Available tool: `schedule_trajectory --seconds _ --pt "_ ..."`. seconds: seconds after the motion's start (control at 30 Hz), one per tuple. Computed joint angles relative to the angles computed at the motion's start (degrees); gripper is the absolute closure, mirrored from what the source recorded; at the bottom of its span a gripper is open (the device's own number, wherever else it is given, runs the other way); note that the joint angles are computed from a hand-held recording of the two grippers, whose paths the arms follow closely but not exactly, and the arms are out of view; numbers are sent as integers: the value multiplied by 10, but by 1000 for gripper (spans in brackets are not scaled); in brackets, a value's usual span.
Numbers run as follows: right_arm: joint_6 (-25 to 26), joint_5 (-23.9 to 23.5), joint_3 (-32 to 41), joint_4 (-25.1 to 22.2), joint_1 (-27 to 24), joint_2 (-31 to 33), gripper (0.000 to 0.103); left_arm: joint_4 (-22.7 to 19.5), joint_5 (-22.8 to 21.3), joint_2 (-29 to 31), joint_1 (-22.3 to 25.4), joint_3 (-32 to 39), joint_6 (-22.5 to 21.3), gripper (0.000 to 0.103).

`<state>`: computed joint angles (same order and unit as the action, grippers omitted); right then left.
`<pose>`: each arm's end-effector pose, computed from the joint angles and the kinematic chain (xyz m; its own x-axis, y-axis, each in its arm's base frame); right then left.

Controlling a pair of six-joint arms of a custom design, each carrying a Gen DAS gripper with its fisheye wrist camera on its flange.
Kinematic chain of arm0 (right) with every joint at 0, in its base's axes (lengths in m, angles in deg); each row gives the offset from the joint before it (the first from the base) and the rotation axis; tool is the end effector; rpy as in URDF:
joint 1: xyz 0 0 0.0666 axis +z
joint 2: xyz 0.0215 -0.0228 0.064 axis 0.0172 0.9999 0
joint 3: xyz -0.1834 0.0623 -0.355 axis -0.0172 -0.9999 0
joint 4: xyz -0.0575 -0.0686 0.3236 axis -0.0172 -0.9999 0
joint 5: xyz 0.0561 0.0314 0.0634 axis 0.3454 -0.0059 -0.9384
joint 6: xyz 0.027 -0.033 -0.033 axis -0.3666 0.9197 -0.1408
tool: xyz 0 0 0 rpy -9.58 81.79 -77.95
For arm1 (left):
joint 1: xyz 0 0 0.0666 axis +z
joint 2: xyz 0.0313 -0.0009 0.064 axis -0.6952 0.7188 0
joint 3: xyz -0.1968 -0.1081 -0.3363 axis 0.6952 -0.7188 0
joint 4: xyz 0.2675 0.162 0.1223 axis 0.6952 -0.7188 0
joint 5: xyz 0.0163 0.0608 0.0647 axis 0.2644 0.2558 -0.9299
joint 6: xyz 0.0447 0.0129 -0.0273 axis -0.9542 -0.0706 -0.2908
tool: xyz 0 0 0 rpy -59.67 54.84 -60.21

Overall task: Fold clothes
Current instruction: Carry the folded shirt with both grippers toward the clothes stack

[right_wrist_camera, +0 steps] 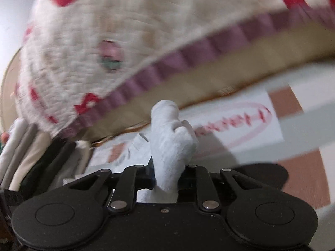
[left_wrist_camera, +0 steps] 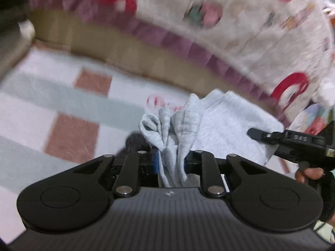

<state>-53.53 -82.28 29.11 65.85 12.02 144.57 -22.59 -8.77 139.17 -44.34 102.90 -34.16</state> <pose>0.3682 0.0814 0.3852 -0.6359 0.4167 -0.6496 -0.0868 0.7977 0.5967 0.3675 -0.0196 0.3811 -0.6679 -0.1599 -0.7269 0.2705 0.8577 -0.4372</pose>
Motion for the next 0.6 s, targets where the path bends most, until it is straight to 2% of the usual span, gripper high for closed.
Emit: schedule_trajectory --seconds 0.17,0.27,0.33,0.43,0.5,0.6 --pt "50 -10 77 -46 61 -20 83 -55 -19 -131 56 2 -2 85" --pt "70 -15 150 -76 104 -6 83 -119 -10 -174 115 42 -23 85" --pt "82 -21 208 -98 131 18 83 -171 6 -177 163 92 -45 85" --pt "91 -43 308 -113 168 76 83 -213 21 -166 239 172 -99 85" --pt "88 -69 393 -142 185 131 83 -240 9 -149 276 232 -156 85" --pt "81 -88 544 -200 211 219 83 -298 -3 -102 321 337 -208 85"
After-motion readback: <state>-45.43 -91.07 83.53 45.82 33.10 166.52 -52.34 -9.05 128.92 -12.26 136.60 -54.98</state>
